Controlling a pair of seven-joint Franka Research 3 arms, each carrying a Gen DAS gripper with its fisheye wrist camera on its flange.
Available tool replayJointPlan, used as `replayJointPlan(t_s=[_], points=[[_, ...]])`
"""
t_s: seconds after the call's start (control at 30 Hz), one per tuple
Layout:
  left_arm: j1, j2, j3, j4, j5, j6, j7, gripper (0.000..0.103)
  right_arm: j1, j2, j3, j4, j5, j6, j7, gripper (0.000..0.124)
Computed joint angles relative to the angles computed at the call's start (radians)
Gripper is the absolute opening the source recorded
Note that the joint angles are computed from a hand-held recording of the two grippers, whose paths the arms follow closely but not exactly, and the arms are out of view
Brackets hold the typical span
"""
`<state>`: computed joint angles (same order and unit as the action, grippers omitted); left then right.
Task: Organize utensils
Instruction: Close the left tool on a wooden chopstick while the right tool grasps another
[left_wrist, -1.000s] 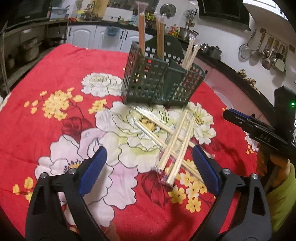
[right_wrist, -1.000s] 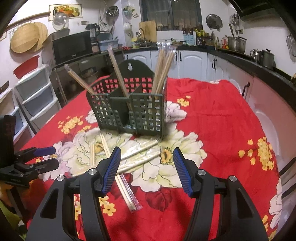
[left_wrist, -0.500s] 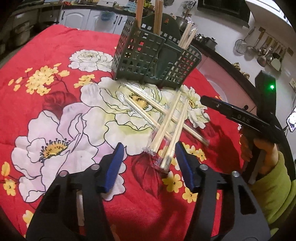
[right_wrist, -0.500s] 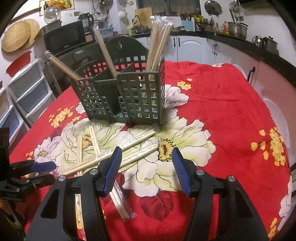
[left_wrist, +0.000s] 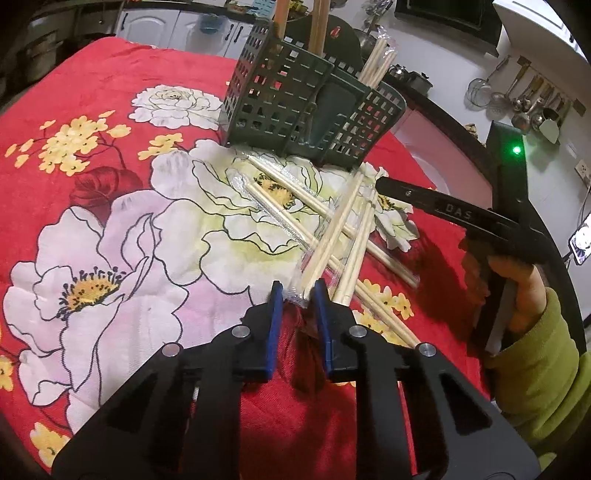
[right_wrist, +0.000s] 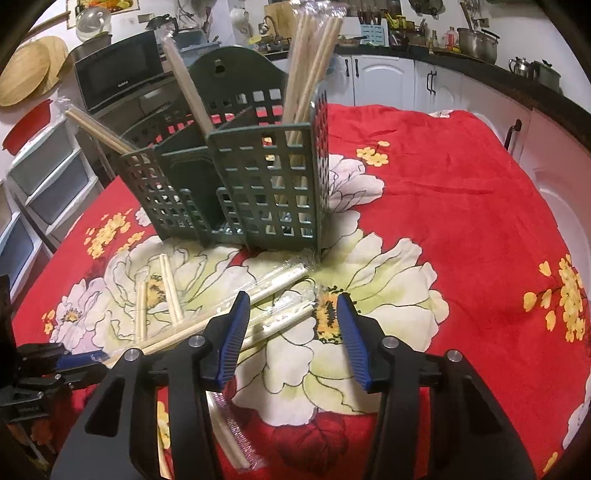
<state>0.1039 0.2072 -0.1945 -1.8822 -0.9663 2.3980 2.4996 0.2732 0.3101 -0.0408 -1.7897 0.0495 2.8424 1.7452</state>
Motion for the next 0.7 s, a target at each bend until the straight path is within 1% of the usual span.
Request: replayJointPlan(t_s=[0.07, 0.23, 0.3, 0.37, 0.4, 0.47, 0.53, 0.7], points=[[0.001, 0.000, 0.000, 0.001, -0.001, -0.001, 0.000, 0.011, -0.006, 0.015, 0.003, 0.016, 0.012, -0.010, -0.001, 0.041], [0.005, 0.001, 0.002, 0.003, -0.009, -0.001, -0.003, 0.010, -0.029, 0.049, 0.021, 0.057, 0.066, -0.033, -0.017, 0.038], [0.005, 0.002, 0.002, 0.005, -0.012, 0.000, -0.004, 0.010, -0.054, 0.063, 0.044, 0.073, 0.115, -0.046, -0.046, 0.033], [0.006, 0.001, 0.002, 0.004, -0.015, 0.003, -0.005, 0.010, -0.061, 0.071, 0.050, 0.081, 0.142, -0.054, -0.062, 0.023], [0.007, 0.001, 0.002, 0.004, -0.016, 0.003, -0.006, 0.010, -0.064, 0.073, 0.053, 0.083, 0.155, -0.054, -0.068, 0.021], [0.008, 0.001, 0.003, 0.006, -0.017, 0.005, -0.006, 0.010, -0.065, 0.075, 0.053, 0.082, 0.174, -0.046, -0.074, 0.012], [0.010, -0.003, 0.004, 0.002, -0.021, 0.010, -0.003, 0.009, -0.052, 0.069, 0.039, 0.072, 0.165, -0.034, -0.062, 0.007], [0.012, -0.012, 0.008, 0.000, -0.039, 0.031, 0.006, 0.008, -0.046, 0.045, 0.032, 0.039, 0.164, 0.004, -0.053, 0.005]])
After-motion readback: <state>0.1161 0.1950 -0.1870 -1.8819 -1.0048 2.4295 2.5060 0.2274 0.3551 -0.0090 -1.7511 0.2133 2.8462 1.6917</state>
